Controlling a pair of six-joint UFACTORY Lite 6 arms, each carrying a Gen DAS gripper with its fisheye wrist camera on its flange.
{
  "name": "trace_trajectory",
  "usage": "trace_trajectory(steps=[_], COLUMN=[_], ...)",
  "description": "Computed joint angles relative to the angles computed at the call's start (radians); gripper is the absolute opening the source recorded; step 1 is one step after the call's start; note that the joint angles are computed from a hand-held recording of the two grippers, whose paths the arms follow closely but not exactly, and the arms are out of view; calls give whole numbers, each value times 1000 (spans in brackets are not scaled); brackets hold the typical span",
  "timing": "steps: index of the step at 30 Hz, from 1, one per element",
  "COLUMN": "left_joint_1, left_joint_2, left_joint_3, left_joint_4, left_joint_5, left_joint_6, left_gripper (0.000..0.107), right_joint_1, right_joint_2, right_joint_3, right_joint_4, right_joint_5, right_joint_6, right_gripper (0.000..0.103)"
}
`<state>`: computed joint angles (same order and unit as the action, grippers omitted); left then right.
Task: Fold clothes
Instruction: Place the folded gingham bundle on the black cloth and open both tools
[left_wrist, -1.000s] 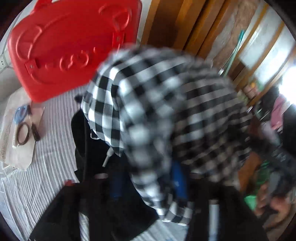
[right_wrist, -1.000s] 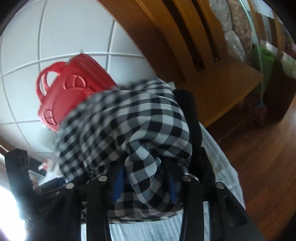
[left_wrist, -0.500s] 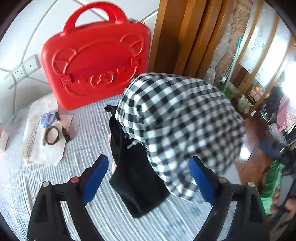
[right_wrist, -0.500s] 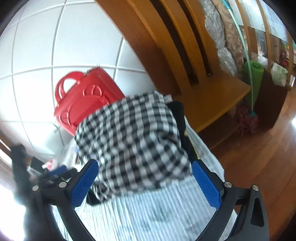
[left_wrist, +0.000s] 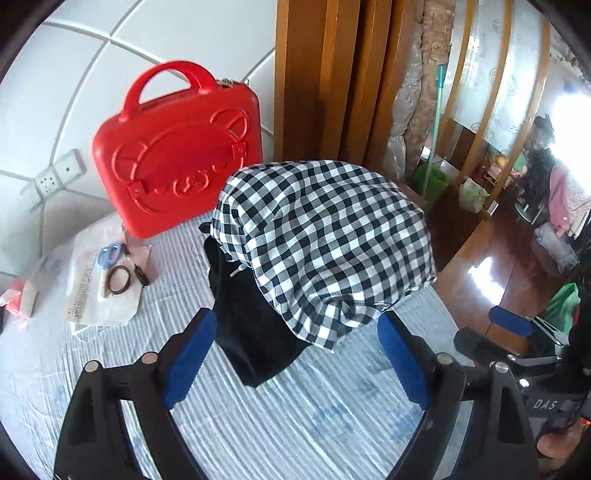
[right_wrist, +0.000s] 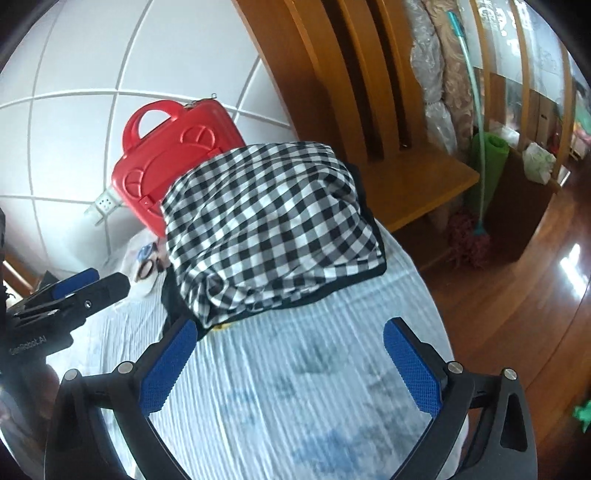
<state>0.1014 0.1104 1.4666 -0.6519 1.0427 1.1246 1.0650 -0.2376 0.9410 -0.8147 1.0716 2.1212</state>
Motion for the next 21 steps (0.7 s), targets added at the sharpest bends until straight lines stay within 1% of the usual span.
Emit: trace_trajectory(steps=[4,7,10,15,21], left_joint_1=[39,28,20,19,28], left_joint_2=[39,28,3,1,-14], left_joint_3=[46,41,23,30,15], left_joint_4=[-12,38,49,62,61], left_joint_5=[72,45,26,25,27], left_joint_6=[-1,-21,-18,-36,-17], left_gripper=[90,90,90,90,90], right_joint_1=[45,66,80,102,94], right_joint_2=[57,72,92,111,117], right_joint_3=[80,110,148,190,208], right_joint_4=[17,9,12,8,10], right_joint_5=[80,103,148,209,234], right_joint_6=[-31,-22,-25,-25,-61], right_gripper=[102,102,102,102,102])
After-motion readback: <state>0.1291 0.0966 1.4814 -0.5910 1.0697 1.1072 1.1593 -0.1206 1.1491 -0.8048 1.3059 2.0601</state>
